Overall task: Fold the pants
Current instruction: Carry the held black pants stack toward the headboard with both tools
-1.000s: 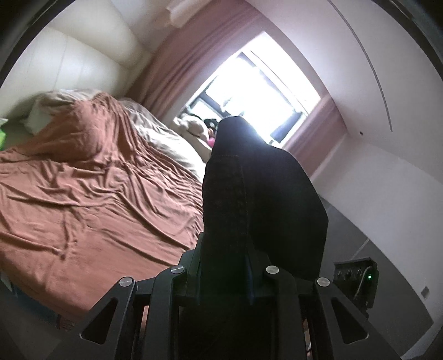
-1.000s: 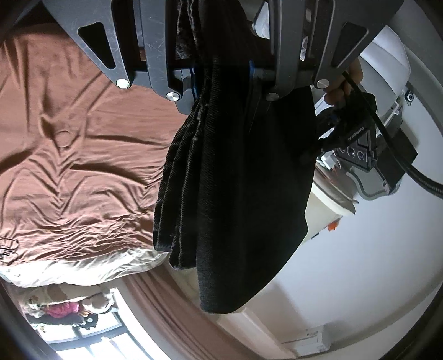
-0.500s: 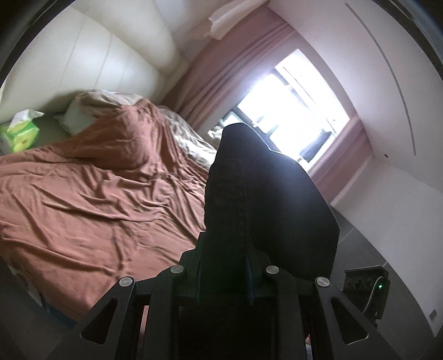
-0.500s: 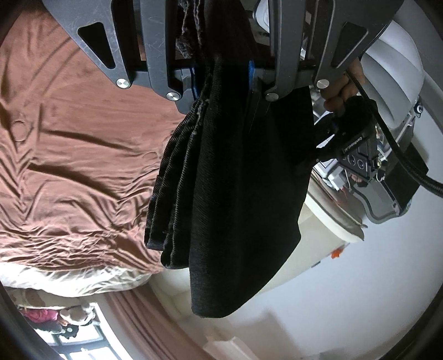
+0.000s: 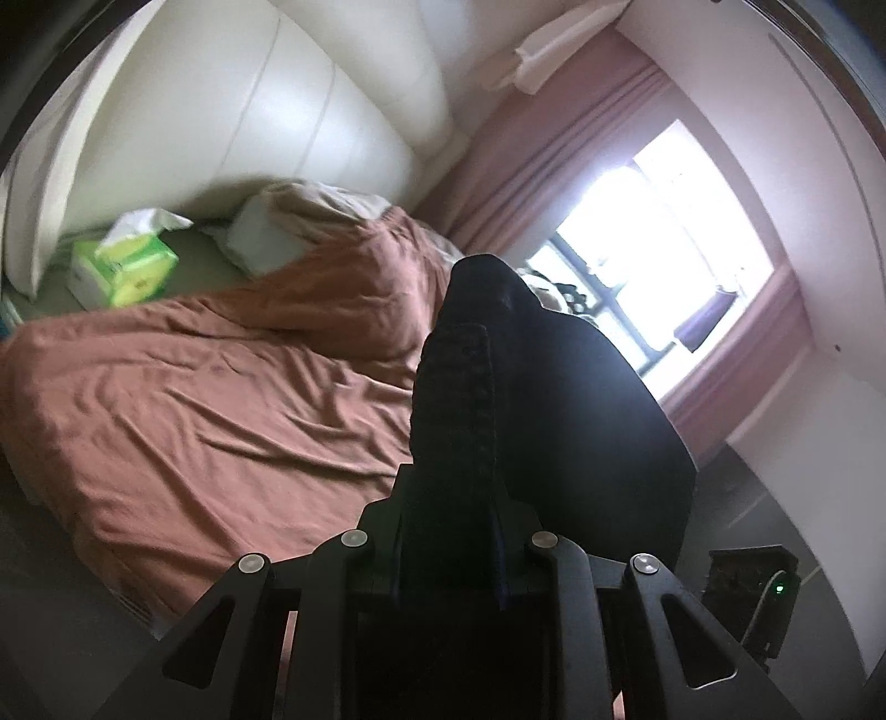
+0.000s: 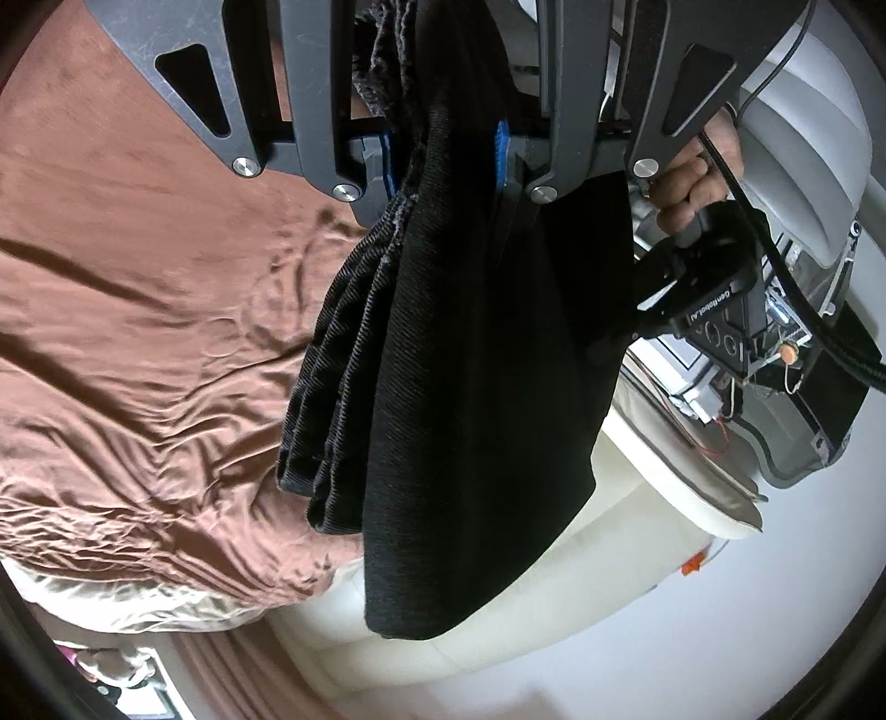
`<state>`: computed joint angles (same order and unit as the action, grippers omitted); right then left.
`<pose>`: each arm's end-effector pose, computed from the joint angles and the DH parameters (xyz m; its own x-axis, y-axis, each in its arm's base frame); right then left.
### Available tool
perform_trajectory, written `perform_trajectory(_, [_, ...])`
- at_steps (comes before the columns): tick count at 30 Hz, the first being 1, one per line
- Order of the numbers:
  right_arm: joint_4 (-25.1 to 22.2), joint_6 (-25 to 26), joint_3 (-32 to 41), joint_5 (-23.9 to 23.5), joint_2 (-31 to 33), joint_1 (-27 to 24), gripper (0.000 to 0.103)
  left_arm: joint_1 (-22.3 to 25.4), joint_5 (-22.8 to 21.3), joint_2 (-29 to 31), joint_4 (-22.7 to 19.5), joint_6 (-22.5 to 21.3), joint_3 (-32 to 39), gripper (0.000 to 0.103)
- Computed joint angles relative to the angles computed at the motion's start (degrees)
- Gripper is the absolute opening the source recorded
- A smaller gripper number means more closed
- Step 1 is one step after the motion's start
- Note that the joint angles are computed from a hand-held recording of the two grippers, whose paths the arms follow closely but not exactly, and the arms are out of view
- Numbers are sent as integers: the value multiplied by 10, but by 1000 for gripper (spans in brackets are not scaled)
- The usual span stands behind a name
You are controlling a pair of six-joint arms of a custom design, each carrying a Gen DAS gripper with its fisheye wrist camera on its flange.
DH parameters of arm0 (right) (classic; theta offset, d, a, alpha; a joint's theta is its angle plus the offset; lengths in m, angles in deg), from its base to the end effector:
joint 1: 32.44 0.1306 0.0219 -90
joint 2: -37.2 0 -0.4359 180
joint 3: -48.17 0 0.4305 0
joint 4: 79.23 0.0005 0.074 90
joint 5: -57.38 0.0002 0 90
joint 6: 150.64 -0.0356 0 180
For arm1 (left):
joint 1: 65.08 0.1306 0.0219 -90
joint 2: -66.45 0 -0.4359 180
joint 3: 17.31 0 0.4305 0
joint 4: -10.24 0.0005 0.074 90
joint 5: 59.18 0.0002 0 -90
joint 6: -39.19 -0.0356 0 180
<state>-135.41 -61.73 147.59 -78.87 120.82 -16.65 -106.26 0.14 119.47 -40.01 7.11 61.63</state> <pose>0.4384 0.1502 0.6170 -0.6369 -0.1664 -0.7527 -0.7057 0.5189 0.4824 0.1939 -0.1461 0.6237 -0.3480 -0.6638 -0.6621 -0.1478 0.7362 -0.6604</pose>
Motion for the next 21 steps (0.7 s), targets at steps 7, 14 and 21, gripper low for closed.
perform_trajectory(7, [8,-11,59,15,67,55,22,143,104,5,-41,-58,23,24])
perform_trajectory(14, [-23,7,136,34,140,97,22,254,180,29,-64,-115,37,24])
perform_trajectory(21, [-23,-18,200,39,200,120,22,342,246,64,-48,-153,43,24])
